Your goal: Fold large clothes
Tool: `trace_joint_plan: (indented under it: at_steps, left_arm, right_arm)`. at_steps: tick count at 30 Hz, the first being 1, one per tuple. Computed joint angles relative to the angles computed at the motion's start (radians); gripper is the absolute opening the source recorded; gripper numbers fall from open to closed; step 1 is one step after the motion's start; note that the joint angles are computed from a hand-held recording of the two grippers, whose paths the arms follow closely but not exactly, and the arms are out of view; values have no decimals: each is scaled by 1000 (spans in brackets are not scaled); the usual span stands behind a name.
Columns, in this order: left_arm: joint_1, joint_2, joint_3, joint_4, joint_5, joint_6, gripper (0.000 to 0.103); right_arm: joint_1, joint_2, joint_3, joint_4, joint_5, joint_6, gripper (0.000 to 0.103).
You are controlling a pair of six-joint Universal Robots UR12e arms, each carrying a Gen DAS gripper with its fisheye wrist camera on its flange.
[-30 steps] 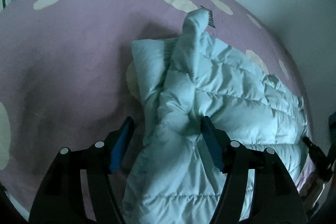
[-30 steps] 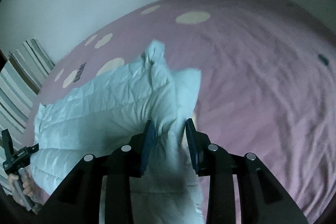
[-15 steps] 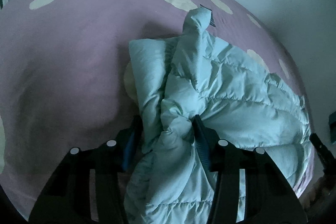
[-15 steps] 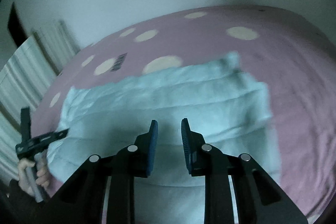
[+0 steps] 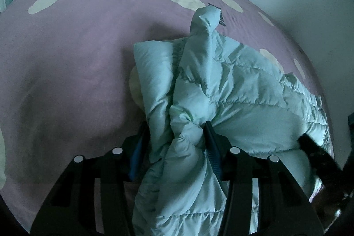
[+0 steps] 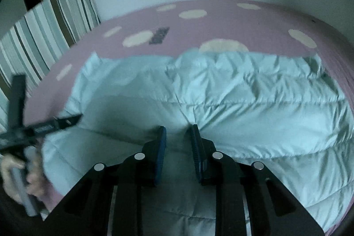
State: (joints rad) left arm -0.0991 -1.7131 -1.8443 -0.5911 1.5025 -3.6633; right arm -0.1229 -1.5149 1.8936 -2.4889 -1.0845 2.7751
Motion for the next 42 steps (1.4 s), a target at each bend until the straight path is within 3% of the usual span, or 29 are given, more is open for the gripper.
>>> trace_joint_plan:
  at_steps: [5, 16, 17, 22, 25, 42]
  left_arm:
    - [-1, -2, 9, -15, 2, 3, 50]
    - [7, -16, 26, -38, -33, 1, 55]
    - [6, -16, 25, -35, -34, 0, 54]
    - [10, -20, 22, -12, -92, -4, 23]
    - [-10, -17, 33, -20, -49, 13, 16]
    - [-85, 2, 82, 8, 51, -48, 12]
  right_arm:
    - [26, 12, 5, -24, -76, -10, 23]
    - [24, 19, 5, -24, -86, -24, 23]
    - [25, 19, 7, -28, -88, -23, 23]
    - [28, 17, 14, -45, -94, -21, 22]
    - [31, 16, 19, -57, -98, -18, 22]
    - [41, 9, 37, -113, -125, -25, 24]
